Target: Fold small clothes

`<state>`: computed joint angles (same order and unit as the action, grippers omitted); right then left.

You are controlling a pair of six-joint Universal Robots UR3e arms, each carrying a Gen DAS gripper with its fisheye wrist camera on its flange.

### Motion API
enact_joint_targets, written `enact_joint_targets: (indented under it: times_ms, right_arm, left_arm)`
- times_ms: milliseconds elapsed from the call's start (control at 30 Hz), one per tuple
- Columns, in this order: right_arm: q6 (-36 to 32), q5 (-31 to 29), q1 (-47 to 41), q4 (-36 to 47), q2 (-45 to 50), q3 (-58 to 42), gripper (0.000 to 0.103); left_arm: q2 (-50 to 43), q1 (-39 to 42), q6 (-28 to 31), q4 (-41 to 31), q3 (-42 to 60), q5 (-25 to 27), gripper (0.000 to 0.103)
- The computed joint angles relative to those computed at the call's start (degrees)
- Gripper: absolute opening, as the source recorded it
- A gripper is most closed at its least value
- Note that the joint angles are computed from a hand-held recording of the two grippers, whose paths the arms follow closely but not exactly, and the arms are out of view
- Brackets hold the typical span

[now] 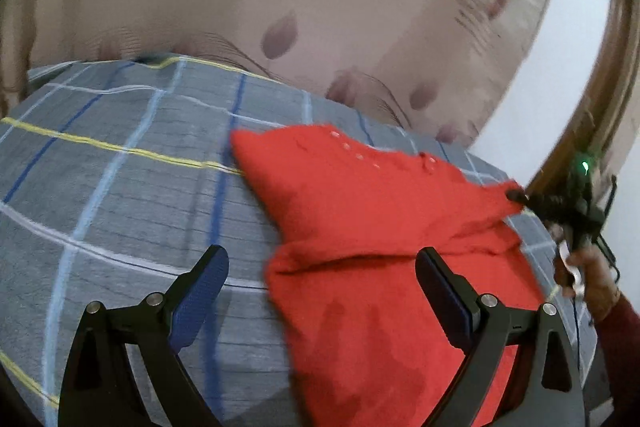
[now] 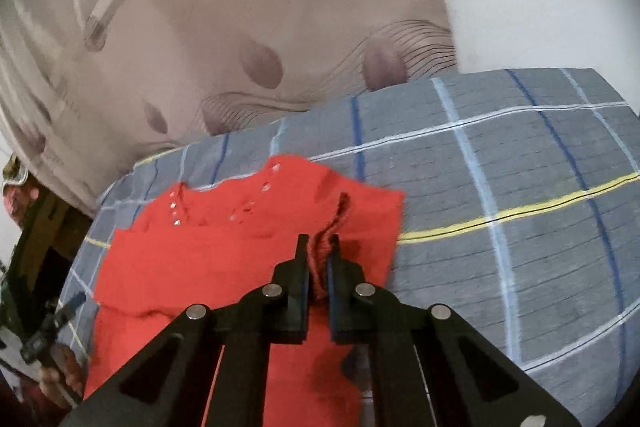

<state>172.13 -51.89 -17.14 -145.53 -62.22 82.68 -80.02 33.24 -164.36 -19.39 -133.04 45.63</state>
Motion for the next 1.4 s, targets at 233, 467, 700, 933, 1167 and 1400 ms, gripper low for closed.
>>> enact_joint_targets:
  times_ms: [233,467,700,933,1167,1400]
  right_arm:
    - [1.2,-0.8,0.9,-0.2,3.1,-2.0,0.006]
    - [3.0,6.4,-1.6,-2.0,4.1,1.1,0.006]
    - [4.8,9.6,-3.3,0.4,5.8,0.7,0.008]
    - [1.3,10.0,-1.7,6.2,8.0,-2.6,0.012]
    - [-6.5,13.3,-10.6,7.1,-12.8,20.4,0.056]
    - [-52.0,11.0,-29.2,62.8,-52.1,37.7,0.068]
  left_arm:
    - [-4.7,-7.4,-3.4,-0.8,4.9,2.6,0.094]
    - [-8.6,-11.5,-5.6,-0.2,8.9,3.7,0.094]
    - [-14.4,-15.0,-11.7,-1.1,14.2,12.4,0.094]
    - [-12.3,-15.1,-14.8,4.1,11.0,23.6,0.090]
    - [-1.2,-5.8,-11.1,3.5,1.3,16.8,0.090]
    - [35.8,12.5,26.9,-58.5,-0.8,-5.2,0.090]
